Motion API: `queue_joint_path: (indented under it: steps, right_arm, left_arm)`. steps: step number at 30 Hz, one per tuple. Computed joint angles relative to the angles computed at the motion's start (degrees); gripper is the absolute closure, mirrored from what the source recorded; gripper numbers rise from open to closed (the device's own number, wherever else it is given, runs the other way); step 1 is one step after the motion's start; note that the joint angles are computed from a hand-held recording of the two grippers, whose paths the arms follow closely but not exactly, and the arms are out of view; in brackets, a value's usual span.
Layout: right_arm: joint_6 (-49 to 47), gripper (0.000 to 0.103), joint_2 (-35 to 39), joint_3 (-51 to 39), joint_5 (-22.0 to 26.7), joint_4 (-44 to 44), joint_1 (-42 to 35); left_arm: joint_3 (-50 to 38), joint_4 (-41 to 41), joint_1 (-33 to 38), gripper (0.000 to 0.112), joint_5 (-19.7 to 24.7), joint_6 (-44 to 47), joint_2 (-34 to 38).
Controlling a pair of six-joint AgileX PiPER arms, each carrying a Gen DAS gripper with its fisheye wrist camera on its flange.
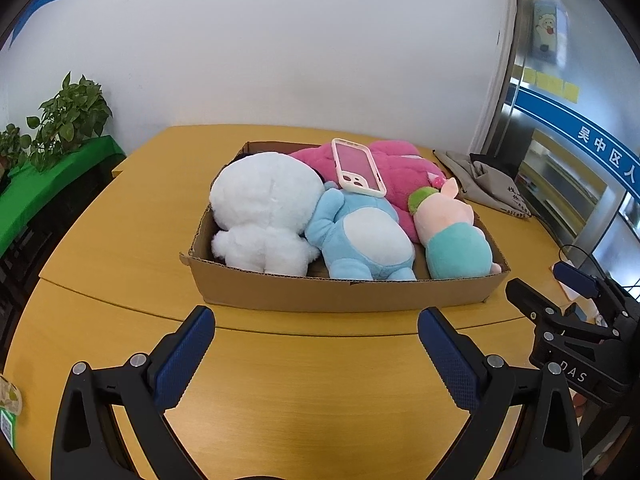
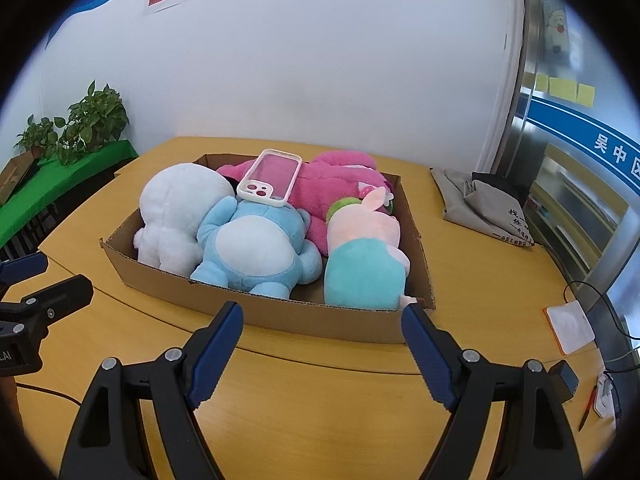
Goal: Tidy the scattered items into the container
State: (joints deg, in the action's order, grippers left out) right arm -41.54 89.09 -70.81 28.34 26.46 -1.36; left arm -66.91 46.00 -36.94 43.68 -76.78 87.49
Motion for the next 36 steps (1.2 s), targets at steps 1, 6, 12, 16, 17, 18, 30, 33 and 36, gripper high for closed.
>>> queue_joint_path:
  steps: [1, 6, 12, 16, 17, 18, 30, 33, 36]
  right_arm:
    - [0.0, 0.022, 0.0, 0.1, 0.0, 0.0, 0.1]
    - [0.5, 0.022, -0.2, 0.5, -0.2, -0.6, 0.2]
    - [-0.9, 0.022, -0.2, 0.5, 0.6, 1.1, -0.6]
    - [-1.5, 0.022, -0.3, 0.7, 0.8, 1.8, -1.2]
    - [-1.6, 0.022, -0.3, 0.7, 0.8, 1.8, -1.2]
    - [-1.6, 0.022, -0.2, 0.7, 0.8, 1.8, -1.2]
    - [-2.9, 0.022, 0.5, 0.5, 1.6, 3.5, -1.8]
    - [-3.2, 0.022, 0.8, 0.4, 1.8, 4.0, -1.9]
    - [-3.0, 0.022, 1.2, 0.4, 2.0, 4.3, -2.0]
  left_arm:
    - [0.1, 0.0, 0.0, 0.01, -0.1, 0.0, -0.1]
    - [0.1, -0.2, -0.1, 0.01, 0.1, 0.7, -0.1]
    - [0.2, -0.3, -0.2, 0.01, 0.3, 0.5, 0.0]
    - [-0.3, 0.0, -0.7, 0.01, 0.6, 0.5, 0.3]
    - [-0.4, 0.0, -0.9, 0.01, 0.7, 0.7, 0.4]
    - [-0.5, 0.1, -1.1, 0.01, 0.7, 0.7, 0.5]
    - [-1.7, 0.3, -1.8, 0.01, 1.5, 1.3, 1.5]
    - [-1.9, 0.7, -1.9, 0.01, 1.8, 0.9, 1.7]
    - [-1.9, 0.5, -1.8, 0.01, 1.7, 1.1, 2.1]
